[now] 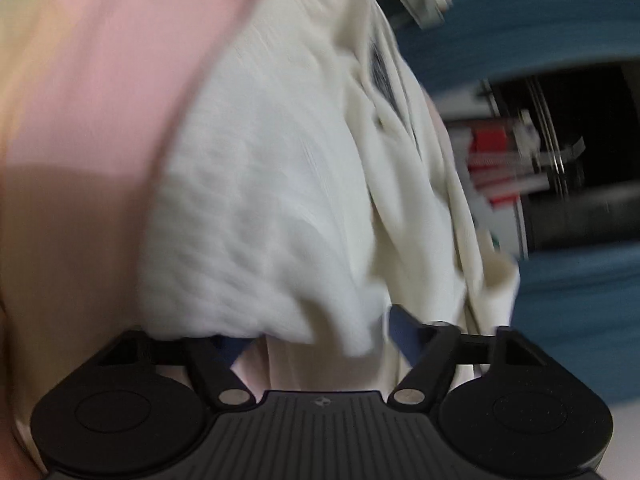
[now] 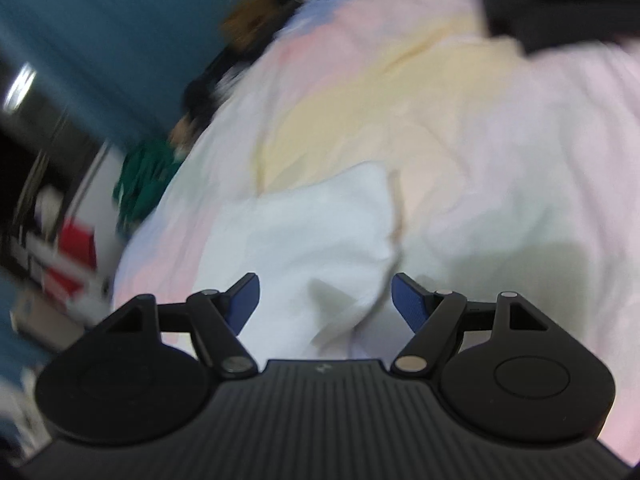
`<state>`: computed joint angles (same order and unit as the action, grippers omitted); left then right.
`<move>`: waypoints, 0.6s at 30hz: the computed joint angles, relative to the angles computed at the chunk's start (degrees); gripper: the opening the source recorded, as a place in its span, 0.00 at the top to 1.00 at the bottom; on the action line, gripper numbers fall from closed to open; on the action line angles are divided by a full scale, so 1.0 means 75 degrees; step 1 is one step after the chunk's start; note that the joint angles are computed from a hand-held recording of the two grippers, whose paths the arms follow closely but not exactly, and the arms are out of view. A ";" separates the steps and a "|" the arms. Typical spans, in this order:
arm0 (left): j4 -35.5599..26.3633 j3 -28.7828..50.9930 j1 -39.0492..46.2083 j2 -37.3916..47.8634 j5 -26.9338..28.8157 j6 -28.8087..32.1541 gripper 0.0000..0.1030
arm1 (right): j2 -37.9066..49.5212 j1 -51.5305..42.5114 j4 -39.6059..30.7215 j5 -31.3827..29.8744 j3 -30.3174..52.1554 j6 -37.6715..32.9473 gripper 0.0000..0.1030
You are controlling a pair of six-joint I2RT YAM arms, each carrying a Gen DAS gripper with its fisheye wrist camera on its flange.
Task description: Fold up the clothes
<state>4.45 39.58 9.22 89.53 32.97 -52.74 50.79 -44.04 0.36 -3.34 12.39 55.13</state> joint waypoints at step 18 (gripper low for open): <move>-0.4983 0.3610 0.2736 -0.0567 0.0757 0.3151 0.86 | 0.5594 -0.1295 0.5651 -0.1813 0.0170 -0.0278 0.62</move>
<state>-32.92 66.65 29.74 85.27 38.64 -29.11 92.75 -53.75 42.75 -16.94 13.67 53.04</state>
